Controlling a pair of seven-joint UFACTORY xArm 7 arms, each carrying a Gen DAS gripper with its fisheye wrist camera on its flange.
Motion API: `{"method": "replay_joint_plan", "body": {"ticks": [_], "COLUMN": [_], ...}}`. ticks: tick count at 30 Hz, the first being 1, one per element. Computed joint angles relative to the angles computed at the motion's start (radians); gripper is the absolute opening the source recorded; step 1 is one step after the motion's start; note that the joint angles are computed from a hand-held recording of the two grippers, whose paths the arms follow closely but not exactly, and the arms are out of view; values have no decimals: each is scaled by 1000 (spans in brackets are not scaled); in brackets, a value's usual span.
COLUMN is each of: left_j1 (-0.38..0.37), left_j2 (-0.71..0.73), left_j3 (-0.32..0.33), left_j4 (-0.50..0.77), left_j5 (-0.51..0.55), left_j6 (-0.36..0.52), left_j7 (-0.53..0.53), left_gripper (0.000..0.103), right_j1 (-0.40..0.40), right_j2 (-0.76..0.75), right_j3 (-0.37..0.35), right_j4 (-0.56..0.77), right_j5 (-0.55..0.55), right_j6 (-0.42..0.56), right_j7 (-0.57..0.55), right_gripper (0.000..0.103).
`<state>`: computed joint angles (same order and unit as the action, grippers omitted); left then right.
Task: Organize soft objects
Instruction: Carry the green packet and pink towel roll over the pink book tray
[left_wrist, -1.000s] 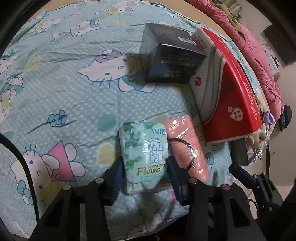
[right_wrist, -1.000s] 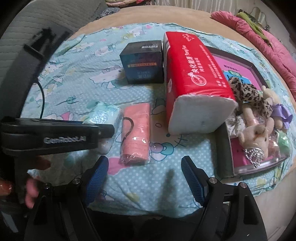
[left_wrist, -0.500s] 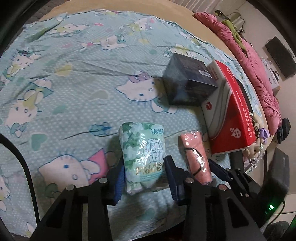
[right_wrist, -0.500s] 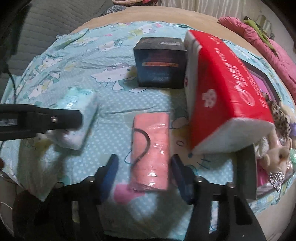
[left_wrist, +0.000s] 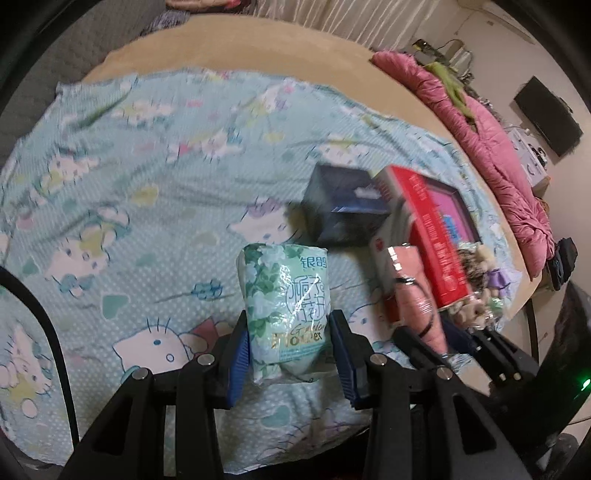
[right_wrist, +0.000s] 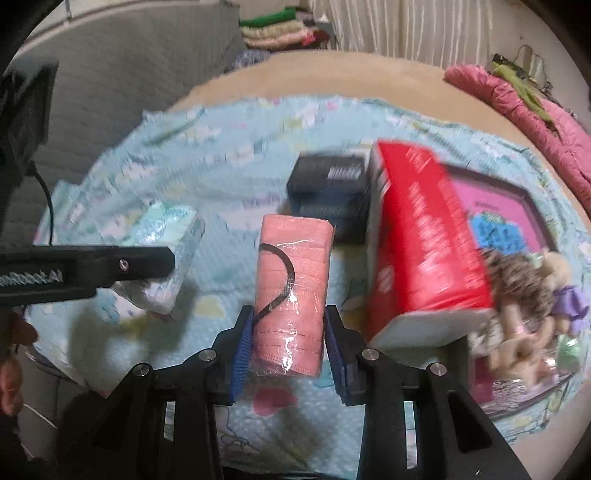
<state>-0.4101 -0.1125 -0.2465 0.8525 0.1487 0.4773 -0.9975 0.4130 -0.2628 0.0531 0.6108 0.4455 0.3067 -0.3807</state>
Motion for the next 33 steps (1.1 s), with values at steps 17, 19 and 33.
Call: {"method": "replay_joint_plan", "body": {"ticks": [17, 19, 33], "left_j1": [-178, -208, -367], "left_j2": [241, 274, 529], "left_j3": [-27, -15, 72], "left_j4": [525, 577, 950], "left_j5": [288, 301, 294], "left_j6": [269, 289, 419], "left_j7": [-59, -51, 64], "left_gripper": [41, 41, 41], "right_j1": [-140, -155, -243], "right_j2": [-251, -265, -233], "right_j3": [-164, -183, -291], "right_j4": [19, 20, 69], "right_j5": [14, 21, 92], "right_j6": [145, 149, 150], "right_j7": [7, 2, -86], "right_gripper": [38, 38, 38]}}
